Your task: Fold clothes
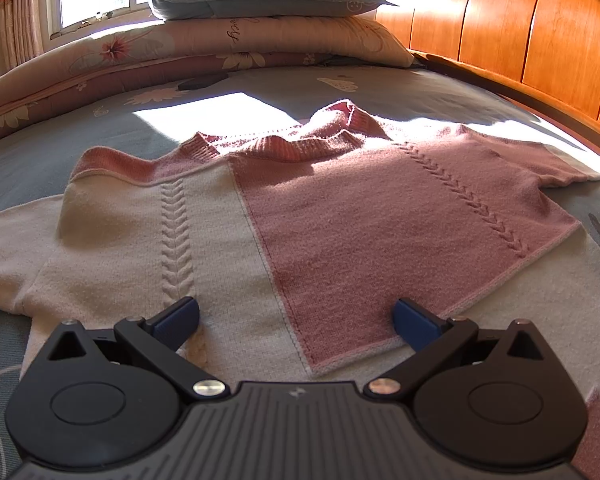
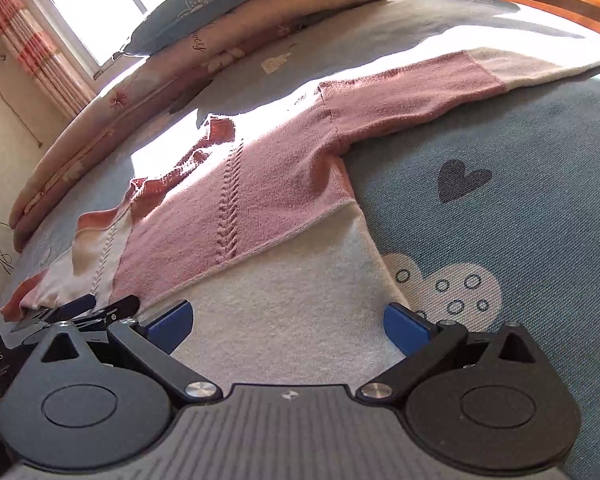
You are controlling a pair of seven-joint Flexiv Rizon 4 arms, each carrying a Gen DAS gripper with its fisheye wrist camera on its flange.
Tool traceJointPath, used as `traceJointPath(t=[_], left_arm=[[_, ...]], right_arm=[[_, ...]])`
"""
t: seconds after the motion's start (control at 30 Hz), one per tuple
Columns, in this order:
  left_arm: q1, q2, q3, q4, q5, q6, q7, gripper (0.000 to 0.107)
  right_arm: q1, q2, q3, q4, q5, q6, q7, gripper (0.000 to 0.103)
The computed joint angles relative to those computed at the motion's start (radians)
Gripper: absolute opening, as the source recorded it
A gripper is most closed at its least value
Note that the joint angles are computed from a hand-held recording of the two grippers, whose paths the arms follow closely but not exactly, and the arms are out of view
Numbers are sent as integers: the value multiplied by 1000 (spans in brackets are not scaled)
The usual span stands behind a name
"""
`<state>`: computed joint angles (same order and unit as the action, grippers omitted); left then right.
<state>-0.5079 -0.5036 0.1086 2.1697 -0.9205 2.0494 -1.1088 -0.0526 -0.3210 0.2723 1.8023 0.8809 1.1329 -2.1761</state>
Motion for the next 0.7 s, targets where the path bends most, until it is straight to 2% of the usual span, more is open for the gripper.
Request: traceJointPath(t=[0.1,0.27,0.4,0.57,0.7], left_arm=[[1,0,-1,0,-1,0,1,103],[4,0,-4,2,3,3,-1,103],[5,0,-4,1,4,3,-2,103],[5,0,-5,1,4,4,-3,103],[5,-1,-5,1,4,4,-2,103]], right_arm=[[-16,16,10,-4,44,-13,-34,103],[20,20,-25,25,-39,-3,44,103],[-4,67,-16,52,-6,-36,21,103],[27,105,-54,112,-63,-55,63,103],[21,148,-67,149,-30,-72,61,103]])
